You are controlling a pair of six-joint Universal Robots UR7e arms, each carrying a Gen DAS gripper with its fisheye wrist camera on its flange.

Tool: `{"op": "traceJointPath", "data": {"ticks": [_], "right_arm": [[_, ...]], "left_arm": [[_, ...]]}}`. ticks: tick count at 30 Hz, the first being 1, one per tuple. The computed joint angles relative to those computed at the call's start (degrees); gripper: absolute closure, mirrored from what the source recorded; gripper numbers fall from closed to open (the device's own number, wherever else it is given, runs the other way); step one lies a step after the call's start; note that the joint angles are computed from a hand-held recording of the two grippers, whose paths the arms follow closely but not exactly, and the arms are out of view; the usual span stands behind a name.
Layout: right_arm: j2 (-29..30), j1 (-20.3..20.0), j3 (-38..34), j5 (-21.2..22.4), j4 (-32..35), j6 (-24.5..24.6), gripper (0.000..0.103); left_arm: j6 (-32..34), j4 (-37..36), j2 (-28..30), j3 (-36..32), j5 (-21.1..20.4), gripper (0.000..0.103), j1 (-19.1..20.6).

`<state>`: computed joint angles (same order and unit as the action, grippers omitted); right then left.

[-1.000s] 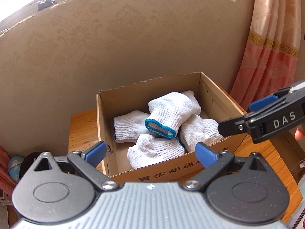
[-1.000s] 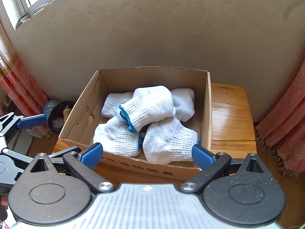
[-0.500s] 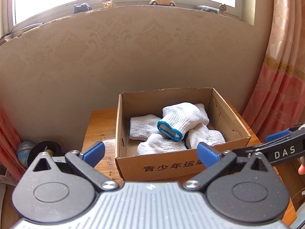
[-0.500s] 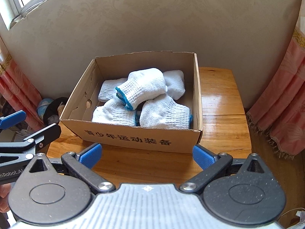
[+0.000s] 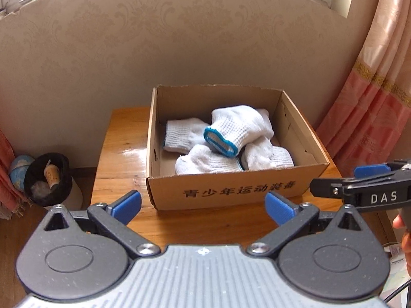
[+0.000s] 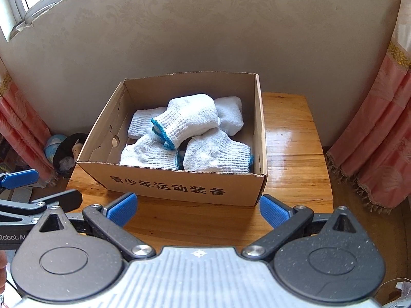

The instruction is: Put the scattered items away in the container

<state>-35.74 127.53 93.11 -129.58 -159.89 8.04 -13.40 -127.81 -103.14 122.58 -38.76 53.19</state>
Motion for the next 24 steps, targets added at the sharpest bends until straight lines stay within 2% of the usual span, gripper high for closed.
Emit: {"op": "traceJointPath", "data": {"ticks": [6,9,13,24], "right_arm": [[-0.07,0.20,0.18,-0.66,-0.27,-0.29,0.000],[-0.17,0.35,0.34,-0.70,-0.99,-0.93,0.000],[-0.11,0.53,0.19,-0.98,-1.21,-1.25,0.000],[0.14,0.72,-0.16,-1.15,-1.37,-1.82,0.000]], "left_arm": [[-3.99,6.27,1.56,-2.40,0.41,0.001,0.69],[-3.91,6.12,1.64,-2.98,-1.05,0.001,1.18],[-3.39,6.42,2.42,-3.19,0.68,0.001,0.89],[-2.99,7.36,3.72,-4.39,0.27,0.001,1.40]]}}
